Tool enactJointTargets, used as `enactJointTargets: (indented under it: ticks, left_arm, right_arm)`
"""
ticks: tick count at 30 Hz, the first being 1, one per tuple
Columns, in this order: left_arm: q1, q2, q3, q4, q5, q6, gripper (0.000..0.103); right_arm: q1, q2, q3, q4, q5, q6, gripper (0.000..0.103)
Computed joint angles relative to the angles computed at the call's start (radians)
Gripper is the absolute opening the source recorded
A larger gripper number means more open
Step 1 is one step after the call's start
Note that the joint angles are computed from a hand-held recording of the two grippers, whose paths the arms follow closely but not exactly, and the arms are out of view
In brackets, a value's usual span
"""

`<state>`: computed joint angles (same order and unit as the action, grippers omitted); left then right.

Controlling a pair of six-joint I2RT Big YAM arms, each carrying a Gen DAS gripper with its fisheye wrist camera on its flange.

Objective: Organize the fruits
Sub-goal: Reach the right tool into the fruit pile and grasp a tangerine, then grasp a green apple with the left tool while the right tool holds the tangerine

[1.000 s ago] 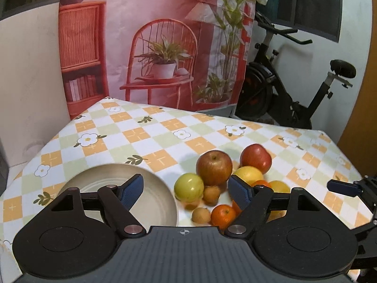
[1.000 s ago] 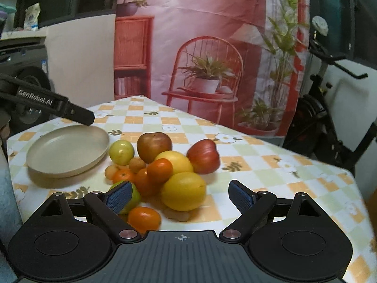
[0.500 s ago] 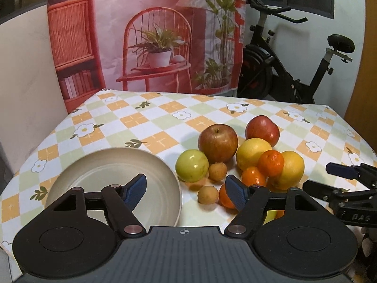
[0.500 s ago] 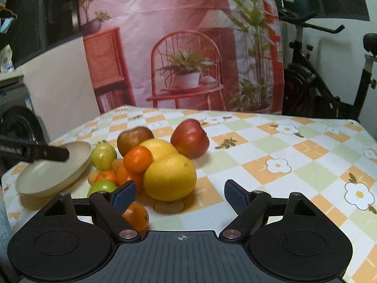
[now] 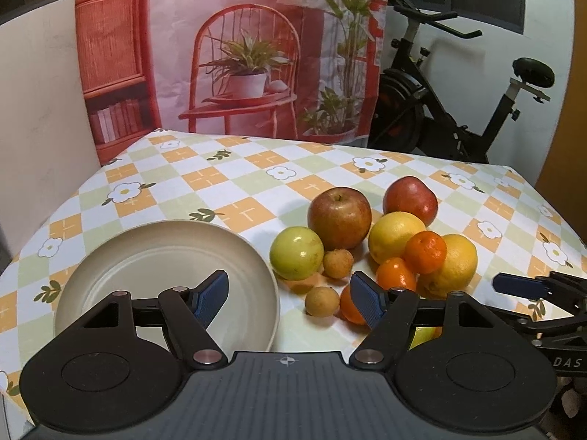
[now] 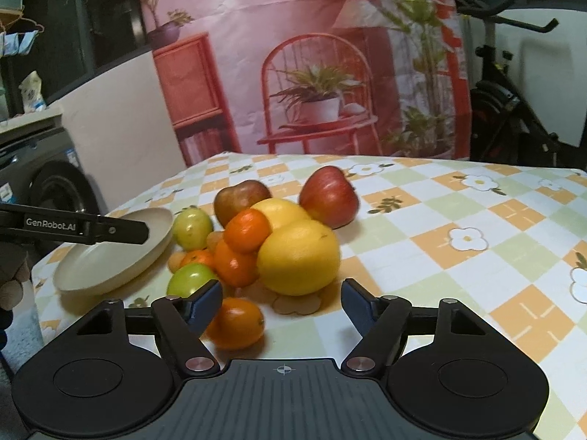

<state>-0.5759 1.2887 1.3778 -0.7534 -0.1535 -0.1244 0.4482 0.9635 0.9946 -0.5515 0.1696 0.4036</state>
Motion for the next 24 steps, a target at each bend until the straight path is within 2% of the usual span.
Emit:
enactJointTargets:
  ticks: [4, 11, 17, 21, 24]
  left_arm:
    - [-0.003, -0.005, -0.009, 0.003, 0.008, 0.009, 0.075]
    - [-0.001, -0.009, -0.012, 0.001, 0.017, 0.007, 0.075]
    - [-0.001, -0.007, -0.012, 0.001, 0.02, 0.007, 0.075]
    - [-0.004, -0.009, -0.015, 0.003, 0.024, 0.009, 0.075]
    - [-0.004, -0.009, -0.016, 0.002, 0.027, 0.011, 0.075]
  right_arm:
    - [0.005, 0.009, 0.011, -0.021, -0.027, -0.003, 0.065]
    - [0.002, 0.02, 0.015, -0.03, -0.097, 0.043, 0.063]
    - [0.029, 0.041, 0.033, -0.055, -0.104, 0.014, 0.061]
    - [0.034, 0.05, 0.043, -0.071, -0.11, -0.006, 0.04]
    - [0.03, 0.044, 0.038, -0.073, -0.141, -0.024, 0.037]
